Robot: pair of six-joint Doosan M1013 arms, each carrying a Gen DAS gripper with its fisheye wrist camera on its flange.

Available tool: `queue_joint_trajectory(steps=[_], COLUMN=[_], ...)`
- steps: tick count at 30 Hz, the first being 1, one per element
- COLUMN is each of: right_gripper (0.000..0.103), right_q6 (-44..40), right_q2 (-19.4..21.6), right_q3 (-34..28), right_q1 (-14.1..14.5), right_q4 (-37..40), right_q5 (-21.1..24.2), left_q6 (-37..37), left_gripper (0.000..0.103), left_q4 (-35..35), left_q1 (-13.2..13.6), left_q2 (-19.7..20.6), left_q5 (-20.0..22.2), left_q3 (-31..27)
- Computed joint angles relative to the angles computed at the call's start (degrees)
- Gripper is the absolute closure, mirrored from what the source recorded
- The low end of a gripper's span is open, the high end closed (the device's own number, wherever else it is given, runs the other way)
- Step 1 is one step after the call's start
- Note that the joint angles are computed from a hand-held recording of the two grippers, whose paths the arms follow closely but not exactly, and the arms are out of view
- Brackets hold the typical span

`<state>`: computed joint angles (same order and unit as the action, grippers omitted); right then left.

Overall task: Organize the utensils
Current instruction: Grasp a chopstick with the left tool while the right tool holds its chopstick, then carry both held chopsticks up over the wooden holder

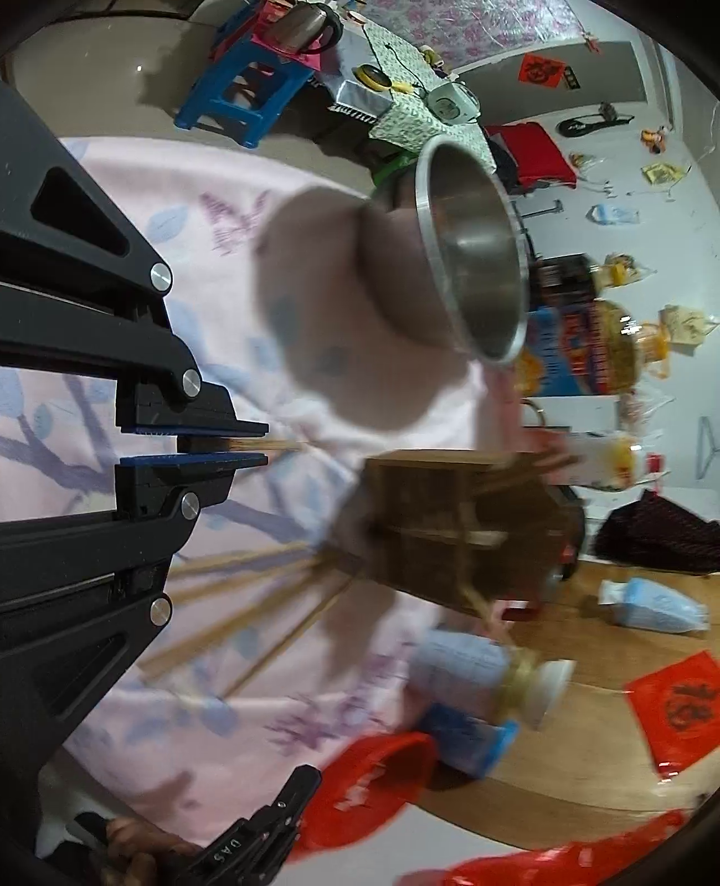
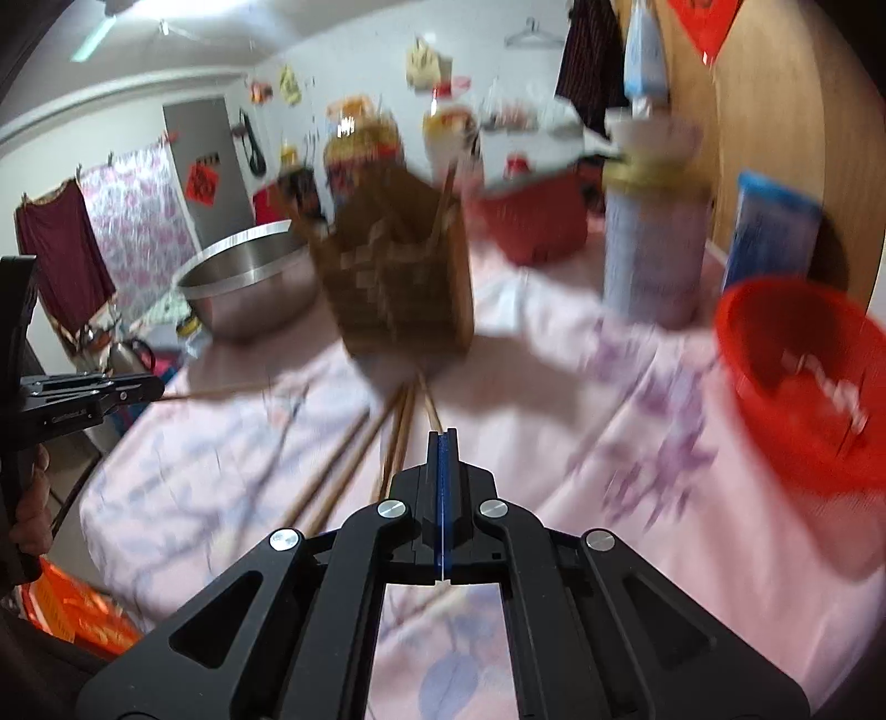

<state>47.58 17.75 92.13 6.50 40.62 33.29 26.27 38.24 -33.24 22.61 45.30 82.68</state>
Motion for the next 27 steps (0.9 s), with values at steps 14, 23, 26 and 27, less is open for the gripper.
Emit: queue_joint_trajectory(steps=[14,23,26,27], right_gripper=[0.088,0.087,0.096,0.096], right_q6=[5.1,8.5,9.8,9.5], right_q2=[4.2,5.2,5.4,5.3], right_q3=[0.0,1.0,0.4,0.5], right_q1=[-1.8,-0.6,-0.1,-0.1], right_q4=[-7.8,-7.7,-10.4,-10.7], right_q5=[12.8,8.9,8.5,8.4], left_q6=[1.3,1.7,1.3,1.3], left_gripper=[0.097,0.097,0.097,0.097], left_q4=[0.7,-1.5,-0.9,-1.1], left_q1=[-0.8,0.3,0.2,0.2], left_q2=[0.4,0.5,0.5,0.6], left_q5=[2.5,2.5,2.4,2.4], left_q3=[-2.6,-2.6,-2.5,-2.6])
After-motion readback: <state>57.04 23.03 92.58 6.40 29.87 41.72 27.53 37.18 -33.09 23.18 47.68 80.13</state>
